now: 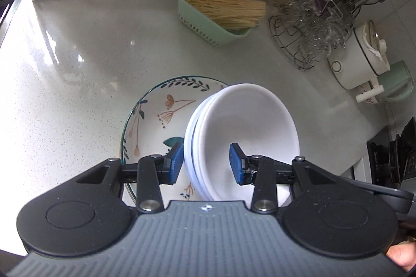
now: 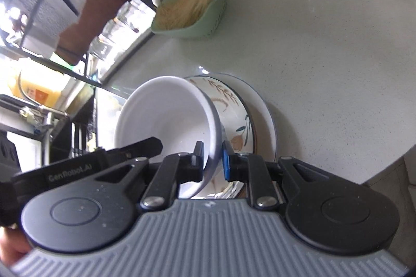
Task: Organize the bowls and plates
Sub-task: 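Lower the stacked bowls onto the floral plates with both grippers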
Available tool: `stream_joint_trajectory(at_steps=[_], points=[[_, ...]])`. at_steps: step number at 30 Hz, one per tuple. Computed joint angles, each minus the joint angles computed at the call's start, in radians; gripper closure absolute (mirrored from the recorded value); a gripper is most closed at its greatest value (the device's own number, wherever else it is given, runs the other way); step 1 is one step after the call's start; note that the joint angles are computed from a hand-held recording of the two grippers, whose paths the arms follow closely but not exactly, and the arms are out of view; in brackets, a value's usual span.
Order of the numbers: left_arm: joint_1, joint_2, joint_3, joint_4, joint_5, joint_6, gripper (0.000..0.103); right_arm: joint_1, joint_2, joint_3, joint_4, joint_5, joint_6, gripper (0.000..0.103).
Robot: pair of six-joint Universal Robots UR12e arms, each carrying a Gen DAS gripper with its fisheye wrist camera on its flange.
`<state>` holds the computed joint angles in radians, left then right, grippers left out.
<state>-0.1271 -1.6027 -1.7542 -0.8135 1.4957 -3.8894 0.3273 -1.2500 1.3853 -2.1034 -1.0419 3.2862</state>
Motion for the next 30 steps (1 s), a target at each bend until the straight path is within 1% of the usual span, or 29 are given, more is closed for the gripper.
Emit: stream_joint_trajectory(at_steps=[2,5,7,11,13,14,16,18,24,27,30], points=[[0.003,-0.004,-0.004,-0.002,-0.004,-0.002,0.06,0.005,0.006,-0.002,0.0,-0.01,-0.007,0.085],[0.013,-0.003,-0.014,0.001,-0.023,-0.03,0.06,0.015,0.011,-0.001,-0.012,-0.039,-0.029,0.085],[0.014,-0.001,-0.015,0.005,-0.021,-0.026,0.06,0.019,0.01,0.003,-0.027,-0.046,-0.054,0.085],[0.02,0.004,-0.01,0.007,-0.037,0.013,0.06,0.015,0.018,-0.01,0.002,-0.041,-0.051,0.084],[0.025,0.009,-0.011,0.007,-0.043,0.009,0.056,0.016,0.018,-0.015,0.008,-0.049,-0.074,0.084],[0.025,0.01,-0.011,0.009,-0.042,0.017,0.056,0.018,0.016,-0.016,0.009,-0.062,-0.086,0.084],[0.022,0.015,-0.008,0.006,-0.024,0.027,0.055,0.016,0.009,-0.01,-0.001,-0.069,-0.1,0.084],[0.022,0.023,-0.008,0.011,-0.016,0.034,0.054,0.013,0.003,-0.004,-0.016,-0.068,-0.091,0.084],[0.011,0.049,0.002,0.038,0.04,0.063,0.053,0.001,-0.026,0.029,-0.105,-0.054,-0.065,0.084],[-0.004,0.06,0.016,0.041,0.087,0.07,0.053,-0.004,-0.042,0.039,-0.14,-0.046,-0.065,0.084],[-0.029,0.07,0.034,0.051,0.149,0.087,0.053,-0.013,-0.059,0.046,-0.183,-0.03,-0.069,0.084]])
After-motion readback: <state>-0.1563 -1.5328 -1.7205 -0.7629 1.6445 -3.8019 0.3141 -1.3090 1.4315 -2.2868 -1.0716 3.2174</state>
